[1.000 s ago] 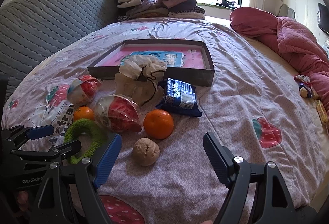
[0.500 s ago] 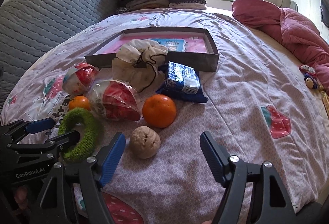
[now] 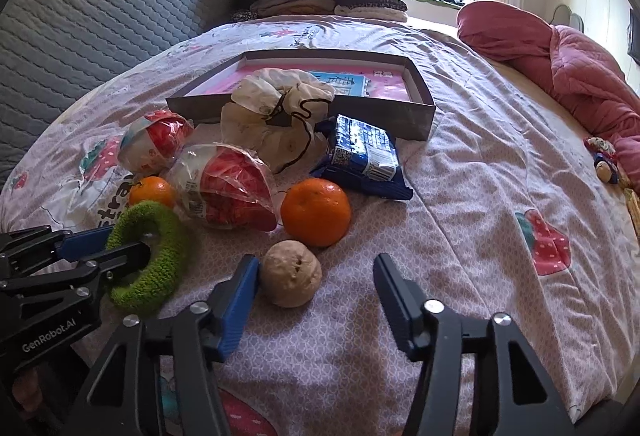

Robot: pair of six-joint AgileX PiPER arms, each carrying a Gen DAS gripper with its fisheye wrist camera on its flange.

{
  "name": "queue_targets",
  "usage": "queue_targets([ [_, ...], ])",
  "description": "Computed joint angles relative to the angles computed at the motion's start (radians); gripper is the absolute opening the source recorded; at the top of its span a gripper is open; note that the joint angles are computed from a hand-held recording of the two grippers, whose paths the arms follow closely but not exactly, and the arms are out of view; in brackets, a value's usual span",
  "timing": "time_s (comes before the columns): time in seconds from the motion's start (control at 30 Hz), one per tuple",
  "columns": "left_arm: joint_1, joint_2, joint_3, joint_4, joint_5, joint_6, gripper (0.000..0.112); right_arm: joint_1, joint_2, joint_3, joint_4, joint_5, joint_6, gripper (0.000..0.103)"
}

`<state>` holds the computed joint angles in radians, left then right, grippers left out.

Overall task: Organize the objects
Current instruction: 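Close left tool on green ring while right tool grasps brown ball, then lift green ring and brown ball with both tools, carry toward the tray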

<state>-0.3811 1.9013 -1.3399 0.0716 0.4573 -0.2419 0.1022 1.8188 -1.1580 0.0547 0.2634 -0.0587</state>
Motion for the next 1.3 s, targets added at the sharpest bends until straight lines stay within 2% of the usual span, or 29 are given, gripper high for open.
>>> queue_targets([
  [0.13, 0.004, -0.003, 0.006, -0.011, -0.010, 0.014, 0.017, 0.007, 0.008, 0.000, -0.022, -0.002, 0.011, 0.040],
  [0.23, 0.013, -0.006, 0.008, -0.046, -0.016, 0.047, 0.014, 0.004, 0.008, 0.003, 0.045, -0.001, -0.058, 0.030],
  [0.33, 0.017, -0.006, 0.008, -0.067, -0.015, 0.069, 0.013, 0.007, 0.004, 0.005, 0.029, -0.002, -0.051, 0.030],
  [0.73, 0.033, -0.045, 0.034, -0.159, -0.015, 0.154, 0.012, -0.016, -0.061, 0.043, 0.244, -0.023, -0.256, 0.030],
  [1.1, 0.011, -0.112, 0.071, -0.012, -0.066, 0.027, 0.012, -0.023, -0.102, 0.068, 0.377, -0.052, -0.392, 0.030],
  [1.3, 0.003, -0.133, 0.082, 0.036, -0.096, -0.009, 0.012, -0.006, -0.121, 0.078, 0.324, -0.080, -0.353, 0.030],
])
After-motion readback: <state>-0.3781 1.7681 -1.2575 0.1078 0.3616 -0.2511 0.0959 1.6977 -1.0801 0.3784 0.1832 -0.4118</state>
